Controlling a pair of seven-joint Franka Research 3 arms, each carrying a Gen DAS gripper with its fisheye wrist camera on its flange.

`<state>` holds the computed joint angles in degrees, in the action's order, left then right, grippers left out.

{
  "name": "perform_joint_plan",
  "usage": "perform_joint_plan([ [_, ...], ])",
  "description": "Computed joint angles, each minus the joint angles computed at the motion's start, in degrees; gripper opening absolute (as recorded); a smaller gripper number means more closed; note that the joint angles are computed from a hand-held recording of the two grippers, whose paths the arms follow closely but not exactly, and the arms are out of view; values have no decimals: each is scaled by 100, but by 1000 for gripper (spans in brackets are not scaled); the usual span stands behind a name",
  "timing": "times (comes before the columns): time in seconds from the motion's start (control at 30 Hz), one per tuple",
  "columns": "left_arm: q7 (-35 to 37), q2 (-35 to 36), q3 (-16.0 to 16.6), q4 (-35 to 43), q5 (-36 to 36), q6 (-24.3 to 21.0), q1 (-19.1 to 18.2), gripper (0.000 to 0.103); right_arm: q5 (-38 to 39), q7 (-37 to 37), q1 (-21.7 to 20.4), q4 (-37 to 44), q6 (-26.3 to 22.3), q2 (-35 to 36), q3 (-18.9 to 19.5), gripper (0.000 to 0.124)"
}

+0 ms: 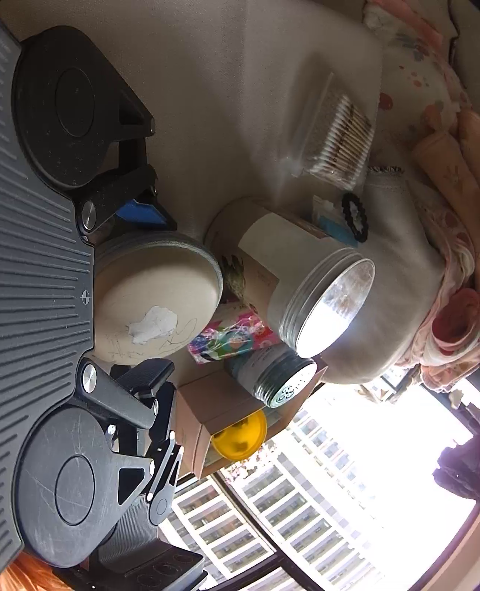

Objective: Organize soft objects
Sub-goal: 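Grasp the beige round zip case by its rim with the left tool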

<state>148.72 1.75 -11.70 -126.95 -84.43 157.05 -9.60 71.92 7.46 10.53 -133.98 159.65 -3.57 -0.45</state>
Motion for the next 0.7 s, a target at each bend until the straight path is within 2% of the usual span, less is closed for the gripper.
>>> perform_joint_plan([
  [0.03,208,-121,-12,-51,-219,-24,-3,79,-48,33,-9,-8,-10,-1,-4,58],
  [0.1,668,-343,37,-144,-702,-351,-3,79,-85,48,-23,-43,17,-5,-13,57],
  [0.17,921,-456,71,-185,-866,-643,-33,79,-165,100,-48,-77,28,7,-29,56],
  [0.23,744,-392,-15,-106,-592,-380,-147,78,-223,157,-76,-86,27,48,-44,56],
  [0.3,207,-161,-180,63,17,325,-340,77,-215,145,-99,-88,24,81,-48,55],
  [0.4,-21,96,-298,243,297,987,-508,75,-7,-80,-105,-112,75,69,-38,55],
  [0.43,64,144,-322,296,176,1054,-516,69,36,-149,-108,-130,74,50,-38,55],
  [0.47,220,171,-345,344,-27,1106,-517,56,71,-248,-108,-158,94,23,-38,55],
  [0.5,400,176,-357,369,-208,1143,-516,47,119,-359,-101,-182,139,3,-35,55],
  [0.53,461,157,-357,362,-253,1147,-518,43,151,-440,-93,-206,198,-16,-31,55],
  [0.63,397,1,-341,206,-203,1260,-541,43,195,-625,-88,-265,251,-54,-51,60],
  [0.7,689,-175,-328,70,-520,1415,-570,43,74,-497,-92,-306,208,-70,-54,65],
])
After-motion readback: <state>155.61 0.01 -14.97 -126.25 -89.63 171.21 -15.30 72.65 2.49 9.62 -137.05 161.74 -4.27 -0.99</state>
